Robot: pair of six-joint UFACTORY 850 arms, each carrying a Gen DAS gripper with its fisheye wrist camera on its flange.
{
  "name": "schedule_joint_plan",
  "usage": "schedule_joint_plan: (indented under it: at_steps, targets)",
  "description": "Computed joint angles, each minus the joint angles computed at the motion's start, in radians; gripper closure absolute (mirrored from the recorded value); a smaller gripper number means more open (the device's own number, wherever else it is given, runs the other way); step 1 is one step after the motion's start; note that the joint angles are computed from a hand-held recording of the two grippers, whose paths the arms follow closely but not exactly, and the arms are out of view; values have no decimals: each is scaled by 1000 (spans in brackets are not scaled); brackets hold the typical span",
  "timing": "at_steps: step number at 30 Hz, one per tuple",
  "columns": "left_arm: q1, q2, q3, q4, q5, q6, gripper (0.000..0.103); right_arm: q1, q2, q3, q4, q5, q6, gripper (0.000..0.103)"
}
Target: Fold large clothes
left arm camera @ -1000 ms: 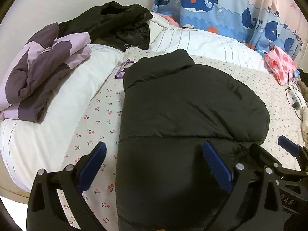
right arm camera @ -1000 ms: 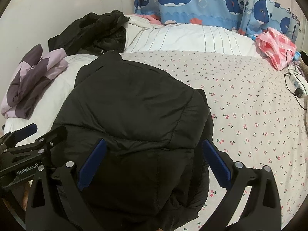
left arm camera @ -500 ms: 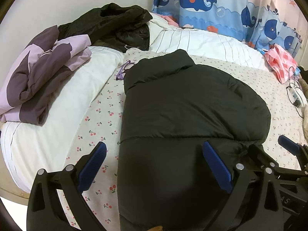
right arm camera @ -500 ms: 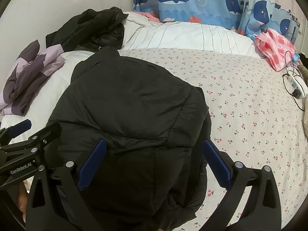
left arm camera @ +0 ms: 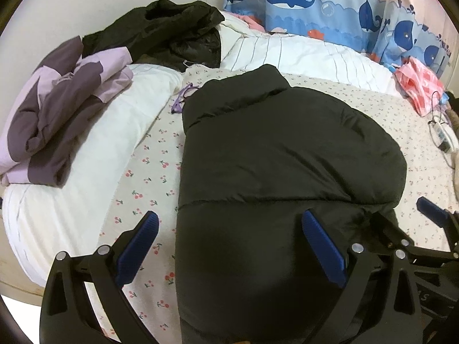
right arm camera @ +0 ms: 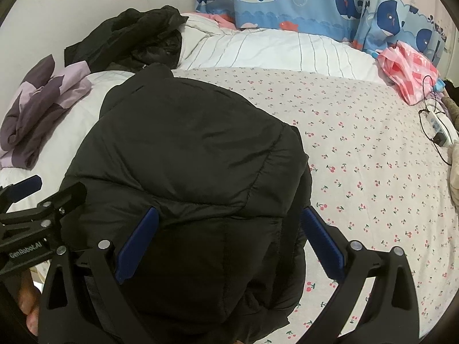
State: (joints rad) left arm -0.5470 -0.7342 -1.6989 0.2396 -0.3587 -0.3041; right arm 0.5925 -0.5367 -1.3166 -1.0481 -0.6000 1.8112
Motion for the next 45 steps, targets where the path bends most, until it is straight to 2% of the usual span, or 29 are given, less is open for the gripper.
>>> schedule_joint_plan:
  at_steps: [11,20,26,32,41,45]
  targets:
    - [20,4,2,-204,10,190,7,0,-3,-2,2,-2,-11,7]
    - [8,15,17,-90,30,117,7,1,14,16,-36,-3,40,7]
    - [7,21,25,-141,41,174,7,0,20,23,-44,-5,56,7]
    - [-3,25,34,-55,48,100,7,0,22,24,-43,-6,57,7]
    - [-1,28,37,-97,50,138,7,-1,20,22,-38,-5,47,7]
    - [-3,30,40,-60,54,107,7,-1,21,23,-41,-3,50,7]
